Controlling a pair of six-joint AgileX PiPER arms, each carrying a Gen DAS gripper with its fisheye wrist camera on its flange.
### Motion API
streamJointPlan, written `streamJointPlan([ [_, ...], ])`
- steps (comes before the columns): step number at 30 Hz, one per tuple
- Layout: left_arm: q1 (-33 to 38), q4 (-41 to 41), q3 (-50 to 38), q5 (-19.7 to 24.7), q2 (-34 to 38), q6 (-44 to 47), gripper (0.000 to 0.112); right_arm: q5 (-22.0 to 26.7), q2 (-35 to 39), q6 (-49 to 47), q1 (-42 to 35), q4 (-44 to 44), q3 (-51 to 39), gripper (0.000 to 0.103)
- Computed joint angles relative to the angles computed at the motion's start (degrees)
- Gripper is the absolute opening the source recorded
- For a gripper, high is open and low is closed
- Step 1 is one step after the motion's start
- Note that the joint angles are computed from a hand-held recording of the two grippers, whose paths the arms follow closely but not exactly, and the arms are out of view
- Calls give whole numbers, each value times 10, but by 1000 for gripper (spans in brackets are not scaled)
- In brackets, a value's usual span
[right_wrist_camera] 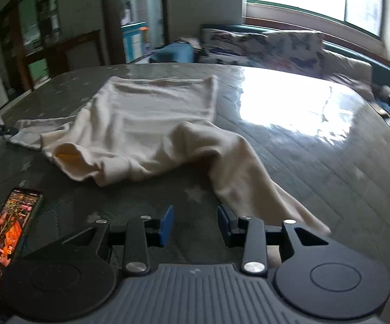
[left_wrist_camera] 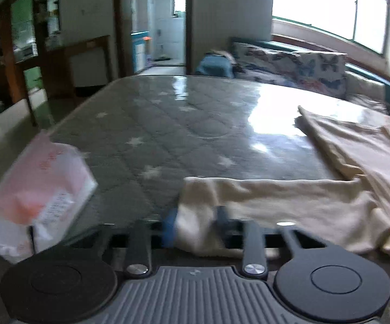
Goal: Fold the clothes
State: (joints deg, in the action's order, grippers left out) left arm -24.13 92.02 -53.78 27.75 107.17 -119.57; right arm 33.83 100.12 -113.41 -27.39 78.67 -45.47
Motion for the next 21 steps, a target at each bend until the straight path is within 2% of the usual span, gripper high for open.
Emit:
streamJointPlan([
  [2,-19,-26,-6,40,1,30,12,-2,0,-8,-18,10,8,36],
  [5,-37,-15,12,122,-19,8,12,-8,-1,-20,-46,21,16,37],
  [6,-34,-16,18,136,-30,5,12,-9,-1,-22,-54,23,16,37],
  [9,-8,-13,23,117,-43,15,12,-11,7,-25,-75,41,14,37],
  [14,-10,-65,-4,120,-3,92,16,-5,25,-25,-101,71,12,37],
  [15,-9,-76,-9,118,5,105,20,-7,27,-31,-104,75,12,37],
  [18,-12,-79,-4,129,10,106,28,-8,35,-34,-116,83,5,37],
  [21,-19,-96,1,145,-3,112,28,-2,46,-9,-126,79,-14,36],
])
